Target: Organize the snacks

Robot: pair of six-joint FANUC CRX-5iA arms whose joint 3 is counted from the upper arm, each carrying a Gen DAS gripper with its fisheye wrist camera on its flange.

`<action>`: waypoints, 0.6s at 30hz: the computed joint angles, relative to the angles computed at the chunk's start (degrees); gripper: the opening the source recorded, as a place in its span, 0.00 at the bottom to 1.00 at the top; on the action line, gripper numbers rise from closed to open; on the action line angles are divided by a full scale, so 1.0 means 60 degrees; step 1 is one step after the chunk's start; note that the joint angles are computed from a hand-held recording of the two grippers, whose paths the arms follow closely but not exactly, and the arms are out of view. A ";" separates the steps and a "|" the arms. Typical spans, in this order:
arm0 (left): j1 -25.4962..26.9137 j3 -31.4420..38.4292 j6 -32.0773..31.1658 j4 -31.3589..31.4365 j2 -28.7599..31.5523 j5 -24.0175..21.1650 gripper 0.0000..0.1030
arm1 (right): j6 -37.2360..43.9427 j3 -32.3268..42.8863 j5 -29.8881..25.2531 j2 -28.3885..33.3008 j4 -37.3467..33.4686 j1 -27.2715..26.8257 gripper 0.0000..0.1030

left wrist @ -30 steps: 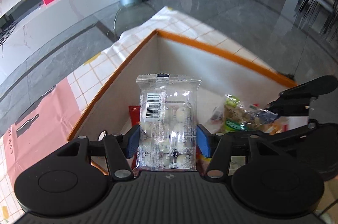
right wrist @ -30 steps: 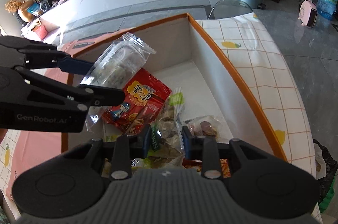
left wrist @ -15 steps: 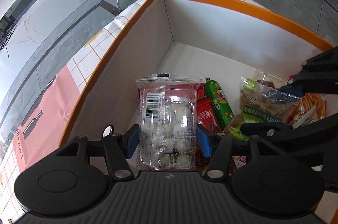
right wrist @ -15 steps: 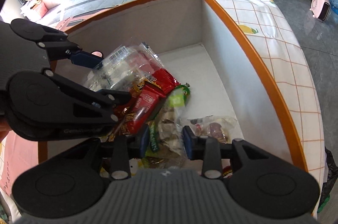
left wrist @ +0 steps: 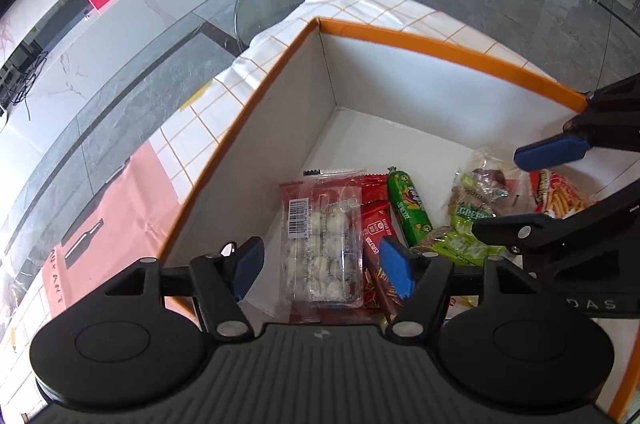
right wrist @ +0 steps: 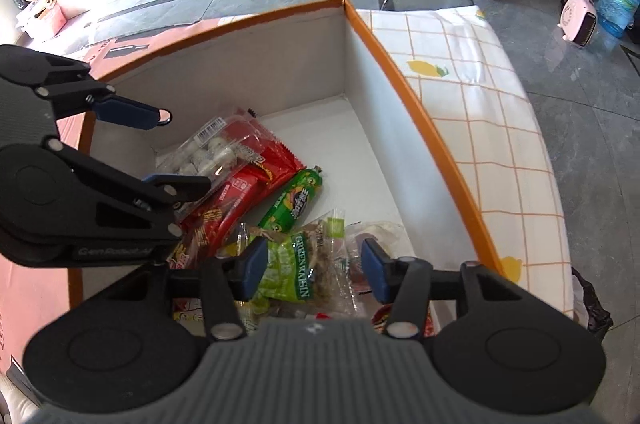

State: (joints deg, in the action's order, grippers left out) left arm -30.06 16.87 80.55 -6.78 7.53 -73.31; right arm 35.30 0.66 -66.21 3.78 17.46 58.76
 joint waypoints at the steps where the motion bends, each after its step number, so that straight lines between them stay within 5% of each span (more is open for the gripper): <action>1: -0.0025 0.0000 0.0004 -0.0017 -0.0098 0.0000 0.75 | -0.0115 0.0040 -0.0124 -0.0026 0.0127 0.0086 0.58; 18: -0.0378 -0.0841 0.0445 -0.0429 -0.3015 0.0638 0.75 | -0.1701 0.0889 -0.2034 -0.0928 0.1755 0.2084 0.79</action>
